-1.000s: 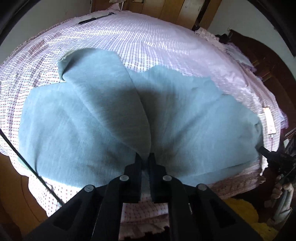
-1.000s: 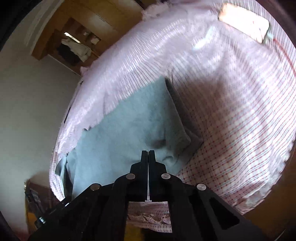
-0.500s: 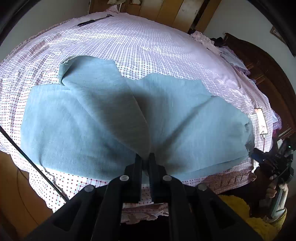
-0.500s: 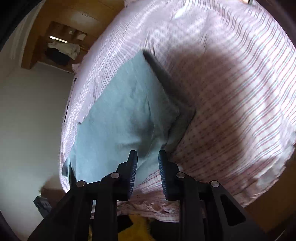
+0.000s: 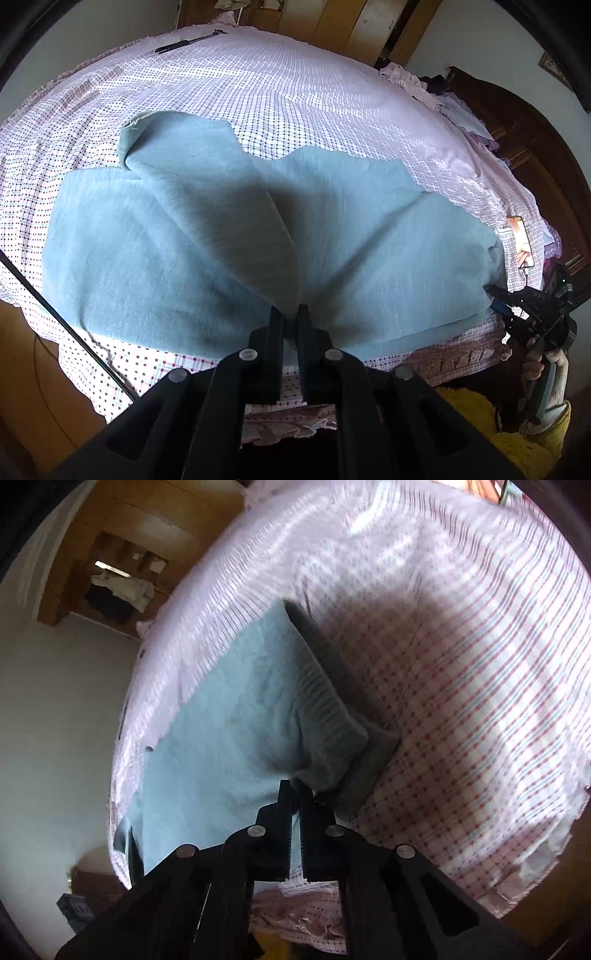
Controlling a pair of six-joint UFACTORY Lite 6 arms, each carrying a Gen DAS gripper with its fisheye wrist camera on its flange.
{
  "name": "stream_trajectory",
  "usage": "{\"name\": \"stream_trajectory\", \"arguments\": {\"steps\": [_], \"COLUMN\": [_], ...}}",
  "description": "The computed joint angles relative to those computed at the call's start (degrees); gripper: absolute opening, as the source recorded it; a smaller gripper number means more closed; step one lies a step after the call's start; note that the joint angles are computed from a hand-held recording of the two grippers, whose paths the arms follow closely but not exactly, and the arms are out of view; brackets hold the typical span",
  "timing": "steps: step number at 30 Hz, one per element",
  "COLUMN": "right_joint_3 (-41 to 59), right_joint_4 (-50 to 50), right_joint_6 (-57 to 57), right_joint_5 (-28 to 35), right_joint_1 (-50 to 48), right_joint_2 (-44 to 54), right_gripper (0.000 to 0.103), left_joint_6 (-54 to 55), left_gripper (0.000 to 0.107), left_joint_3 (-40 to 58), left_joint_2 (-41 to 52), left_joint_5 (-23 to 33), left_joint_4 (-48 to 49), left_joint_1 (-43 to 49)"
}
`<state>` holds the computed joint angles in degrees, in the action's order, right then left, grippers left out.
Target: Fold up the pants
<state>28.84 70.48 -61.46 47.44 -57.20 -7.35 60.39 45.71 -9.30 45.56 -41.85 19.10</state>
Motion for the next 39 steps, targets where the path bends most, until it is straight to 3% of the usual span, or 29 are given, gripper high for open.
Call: {"name": "stream_trajectory", "arguments": {"steps": [9,16,19,24,30,34,39], "right_joint_3": [-4.11,-4.56,-4.95,-2.91,-1.72,0.40,1.96], "right_joint_4": [-7.11,-5.23,-4.71,-15.22,-25.74,-27.03,-27.35], "right_joint_6": [0.52,-3.08,-5.24,1.71,7.25,11.63,17.10], "right_joint_5": [5.16,-5.61,-8.17,-6.56,-2.05,-1.53,-5.55], "right_joint_1": [-7.96,-1.23,0.16,-0.32,-1.35,4.13,15.72], "right_joint_2": [-13.10,-7.54,-6.16,-9.36,-20.83,-25.02,-23.53], "right_gripper": [0.000,0.000,0.000,0.005,0.011,0.018,0.020], "left_joint_6": [0.56,-3.26,-6.35,-6.34,-3.41,-2.24,-5.18], "left_gripper": [0.007,0.007,0.013,0.018,0.022,0.022,0.022], "left_joint_3": [-0.82,-0.37,-0.13,0.48,1.02,3.62,11.65], "left_joint_2": [-1.46,3.03,5.78,6.27,-0.58,-1.88,5.26], "left_joint_5": [0.49,-2.18,-4.52,-3.92,-0.52,-0.30,-2.68], "left_joint_4": [1.28,4.07,6.55,6.46,6.55,6.19,6.98], "left_joint_1": [0.04,-2.84,-4.52,-3.27,0.82,4.00,4.08]}}
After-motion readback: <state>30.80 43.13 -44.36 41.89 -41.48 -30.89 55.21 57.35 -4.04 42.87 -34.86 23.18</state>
